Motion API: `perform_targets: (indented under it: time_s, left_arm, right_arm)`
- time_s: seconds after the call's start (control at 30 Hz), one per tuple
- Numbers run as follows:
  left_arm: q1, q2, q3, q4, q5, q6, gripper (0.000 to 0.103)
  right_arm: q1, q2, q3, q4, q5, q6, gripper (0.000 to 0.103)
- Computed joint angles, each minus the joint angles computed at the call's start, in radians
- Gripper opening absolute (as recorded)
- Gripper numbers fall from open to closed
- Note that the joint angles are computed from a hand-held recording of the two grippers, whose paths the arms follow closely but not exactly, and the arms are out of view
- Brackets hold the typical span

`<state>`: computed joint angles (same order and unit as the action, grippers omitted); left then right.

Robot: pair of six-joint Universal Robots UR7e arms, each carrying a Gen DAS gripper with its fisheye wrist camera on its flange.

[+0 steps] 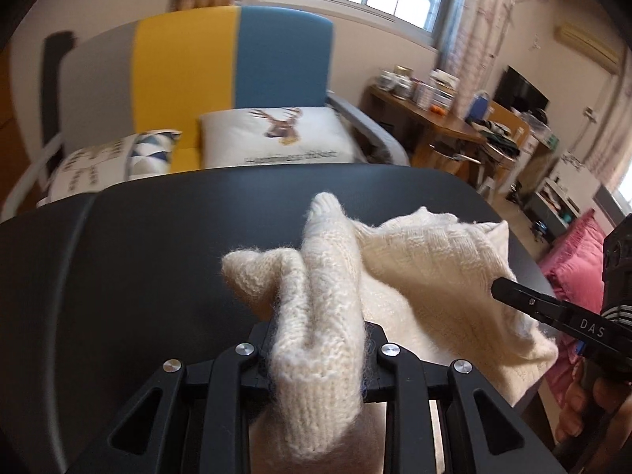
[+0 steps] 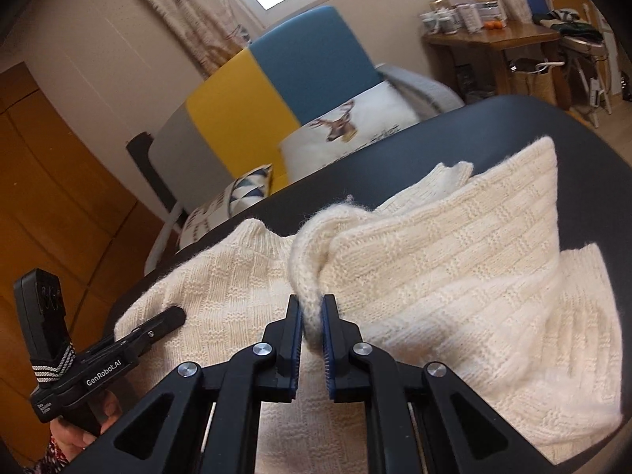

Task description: Fold clothes

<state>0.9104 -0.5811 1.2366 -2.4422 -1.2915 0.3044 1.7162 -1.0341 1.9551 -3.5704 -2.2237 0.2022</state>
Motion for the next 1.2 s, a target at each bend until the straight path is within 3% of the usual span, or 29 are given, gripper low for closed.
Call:
perform_targets:
  time_s: [0.3, 0.7, 0.93, 1.07, 1.2]
  left_arm:
    - [0.101, -0.122, 0.046, -0.059, 0.061, -0.008, 0.027]
    - [0.23, -0.194, -0.026, -0.069, 0.118, -0.034, 0.027]
    - [0.296, -0.135, -0.134, -0.011, 0.246, -0.09, 0.027]
    - [0.331, -0.118, -0.158, 0.046, 0.258, -0.112, 0.031]
    - [0.344, -0.133, -0.125, 0.014, 0.251, -0.086, 0.055]
  right_arm:
    - [0.037, 0.177, -0.233, 0.179, 0.126, -0.033, 0.008]
    - [0.087, 0.421, -0.641, 0.498, 0.2, -0.106, 0.008]
    - [0.08, 0.603, -0.922, 0.678, 0.139, -0.144, 0.008]
    - [0.062, 0.635, -0.972, 0.725, 0.098, -0.113, 0.015]
    - [0.066, 0.627, -0.968, 0.735, 0.016, -0.169, 0.027]
